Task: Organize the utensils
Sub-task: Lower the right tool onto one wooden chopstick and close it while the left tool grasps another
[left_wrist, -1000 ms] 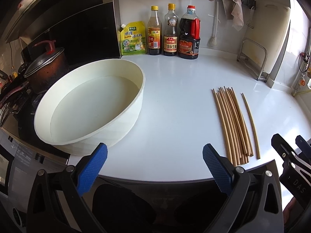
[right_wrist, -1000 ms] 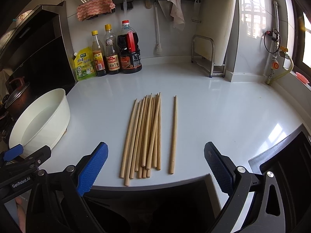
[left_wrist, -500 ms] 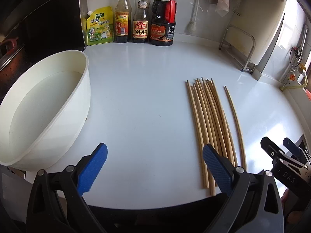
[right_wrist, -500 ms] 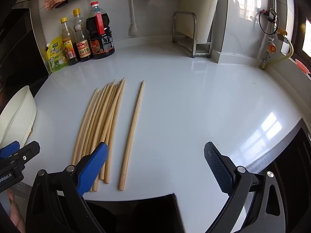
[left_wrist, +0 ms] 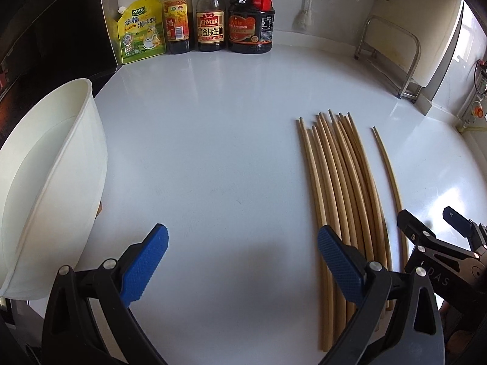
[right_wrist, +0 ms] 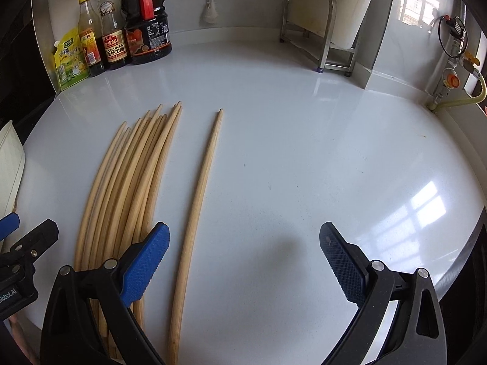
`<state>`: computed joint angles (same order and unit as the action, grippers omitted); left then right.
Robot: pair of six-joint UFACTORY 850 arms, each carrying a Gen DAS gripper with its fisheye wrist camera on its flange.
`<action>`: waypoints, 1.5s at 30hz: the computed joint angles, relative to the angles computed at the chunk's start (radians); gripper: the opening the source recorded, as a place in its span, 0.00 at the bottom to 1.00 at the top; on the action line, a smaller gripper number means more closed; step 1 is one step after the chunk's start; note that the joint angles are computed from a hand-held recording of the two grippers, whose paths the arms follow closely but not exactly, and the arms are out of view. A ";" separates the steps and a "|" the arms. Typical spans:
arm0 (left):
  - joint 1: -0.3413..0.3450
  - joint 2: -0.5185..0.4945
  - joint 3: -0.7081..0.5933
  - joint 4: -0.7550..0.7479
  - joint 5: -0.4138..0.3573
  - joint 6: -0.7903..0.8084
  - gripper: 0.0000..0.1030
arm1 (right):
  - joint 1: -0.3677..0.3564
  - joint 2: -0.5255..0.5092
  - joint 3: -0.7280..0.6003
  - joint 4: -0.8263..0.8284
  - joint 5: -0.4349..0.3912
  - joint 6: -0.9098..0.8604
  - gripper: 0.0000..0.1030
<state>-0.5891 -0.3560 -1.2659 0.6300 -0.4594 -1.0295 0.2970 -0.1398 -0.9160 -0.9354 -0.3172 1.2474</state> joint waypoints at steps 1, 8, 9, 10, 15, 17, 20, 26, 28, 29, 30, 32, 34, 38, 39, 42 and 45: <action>0.002 -0.007 -0.006 -0.016 -0.003 0.018 0.94 | 0.001 -0.007 -0.005 0.002 -0.006 -0.008 0.91; 0.011 -0.027 -0.021 -0.106 0.001 0.084 0.94 | -0.013 -0.008 0.013 -0.063 0.039 0.043 0.91; 0.010 -0.029 -0.022 -0.107 0.002 0.085 0.94 | -0.017 -0.005 0.016 -0.041 0.052 0.018 0.91; 0.009 -0.031 -0.024 -0.103 0.001 0.085 0.94 | -0.020 -0.003 0.018 -0.011 0.062 -0.016 0.91; 0.005 -0.046 -0.040 -0.117 -0.004 0.105 0.94 | -0.027 0.006 0.025 0.047 0.071 -0.072 0.87; 0.002 -0.051 -0.047 -0.118 -0.005 0.110 0.94 | -0.030 0.008 0.028 0.050 0.074 -0.071 0.87; -0.004 -0.048 -0.047 -0.094 -0.010 0.092 0.94 | -0.031 0.009 0.029 0.036 0.076 -0.057 0.87; -0.008 -0.043 -0.044 -0.049 -0.003 0.054 0.94 | -0.028 0.009 0.029 0.025 0.073 -0.044 0.87; -0.011 -0.057 -0.058 -0.058 -0.021 0.069 0.94 | -0.027 0.009 0.029 0.025 0.072 -0.044 0.87; -0.011 -0.061 -0.061 -0.075 -0.022 0.086 0.94 | -0.027 0.009 0.029 0.024 0.072 -0.043 0.87; -0.010 -0.063 -0.062 -0.090 -0.020 0.100 0.94 | -0.027 0.009 0.029 0.023 0.073 -0.042 0.87; -0.011 -0.064 -0.060 -0.079 -0.025 0.090 0.94 | -0.027 0.009 0.029 0.022 0.071 -0.040 0.87; -0.010 -0.062 -0.058 -0.059 -0.033 0.066 0.94 | -0.026 0.009 0.029 0.019 0.071 -0.037 0.87; -0.009 -0.066 -0.058 -0.049 -0.055 0.051 0.94 | -0.017 0.009 0.030 -0.040 0.058 0.018 0.87; -0.007 -0.064 -0.053 -0.046 -0.047 0.046 0.95 | -0.013 0.008 0.029 -0.057 0.054 0.030 0.87; 0.000 -0.065 -0.053 -0.063 -0.038 0.056 0.94 | -0.002 0.010 0.033 -0.096 0.054 0.051 0.84; -0.002 -0.060 -0.047 -0.042 -0.026 0.053 0.87 | 0.001 0.016 0.037 -0.081 0.073 0.022 0.72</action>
<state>-0.5911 -0.4161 -1.3124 0.5878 -0.4849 -0.9760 0.2979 -0.1240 -0.8791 -1.0165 -0.2446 1.2692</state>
